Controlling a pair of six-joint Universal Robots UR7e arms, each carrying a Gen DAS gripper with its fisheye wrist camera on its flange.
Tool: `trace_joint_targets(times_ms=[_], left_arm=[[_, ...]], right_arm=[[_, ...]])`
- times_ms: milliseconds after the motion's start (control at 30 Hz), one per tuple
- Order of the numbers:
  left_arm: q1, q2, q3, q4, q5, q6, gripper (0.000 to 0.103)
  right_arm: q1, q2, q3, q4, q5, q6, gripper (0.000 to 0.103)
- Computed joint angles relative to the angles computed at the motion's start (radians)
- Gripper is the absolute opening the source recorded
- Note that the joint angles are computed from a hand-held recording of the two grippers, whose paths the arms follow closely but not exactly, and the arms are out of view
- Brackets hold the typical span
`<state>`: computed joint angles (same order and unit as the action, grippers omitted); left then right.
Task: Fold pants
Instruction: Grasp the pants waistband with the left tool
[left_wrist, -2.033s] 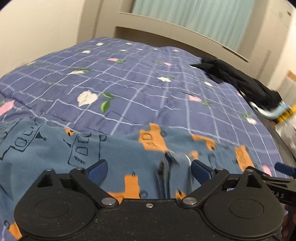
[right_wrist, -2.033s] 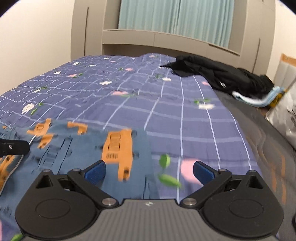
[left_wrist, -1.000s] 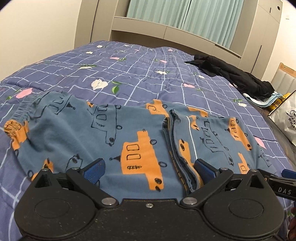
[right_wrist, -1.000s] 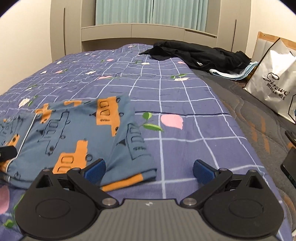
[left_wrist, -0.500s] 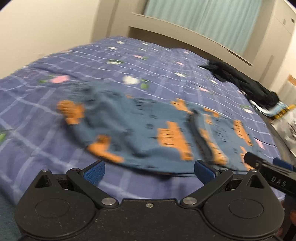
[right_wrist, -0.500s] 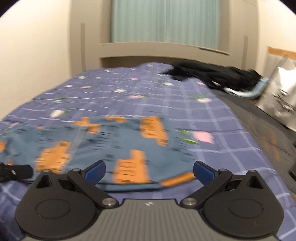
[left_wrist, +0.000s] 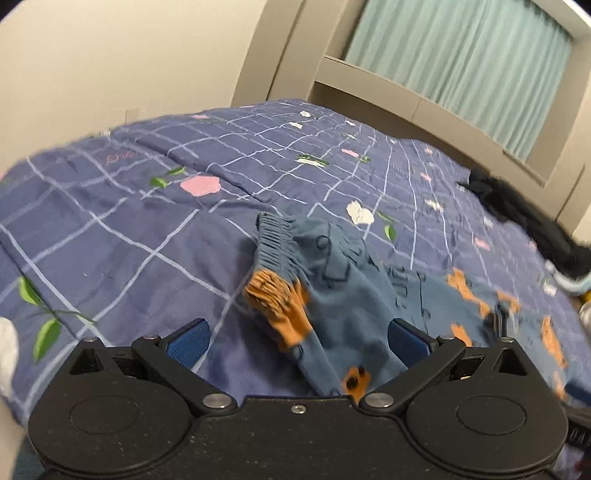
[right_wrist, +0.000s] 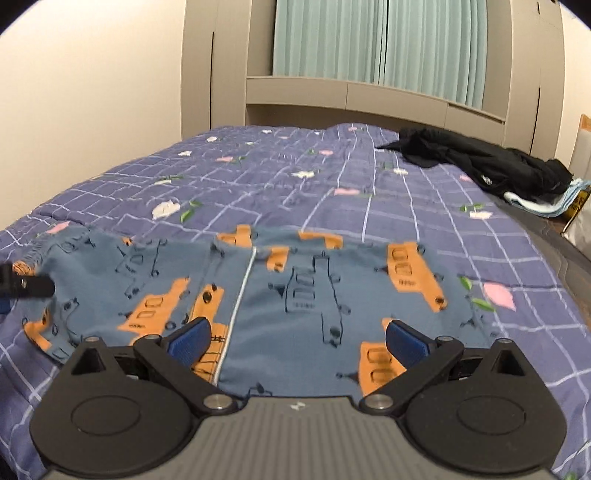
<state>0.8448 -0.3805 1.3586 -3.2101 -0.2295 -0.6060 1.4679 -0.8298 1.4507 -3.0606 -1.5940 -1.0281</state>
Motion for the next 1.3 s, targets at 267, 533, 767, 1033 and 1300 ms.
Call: trace_joint_targets(times_ms=[267, 533, 767, 1033, 1300], left_arm=[[0.017, 0.049, -0.068, -0.238, -0.030, 0.110, 0.102], [0.019, 0.040, -0.068, -0.189, -0.026, 0.069, 0.102], [0.013, 0.020, -0.044, -0.098, -0.019, -0.029, 0.102], [0.009, 0.016, -0.029, -0.090, -0.071, -0.099, 0.102], [0.018, 0.034, -0.019, -0.332, -0.100, -0.140, 0.098]], right_arm=[[-0.030, 0.002, 0.009, -0.010, 0.058, 0.034, 0.103], [-0.040, 0.003, 0.027, -0.050, 0.089, 0.034, 0.103], [-0.044, 0.002, 0.027, -0.040, 0.100, 0.047, 0.103], [-0.049, 0.003, 0.034, -0.057, 0.116, 0.051, 0.103], [-0.054, 0.001, 0.033, -0.049, 0.132, 0.063, 0.103]])
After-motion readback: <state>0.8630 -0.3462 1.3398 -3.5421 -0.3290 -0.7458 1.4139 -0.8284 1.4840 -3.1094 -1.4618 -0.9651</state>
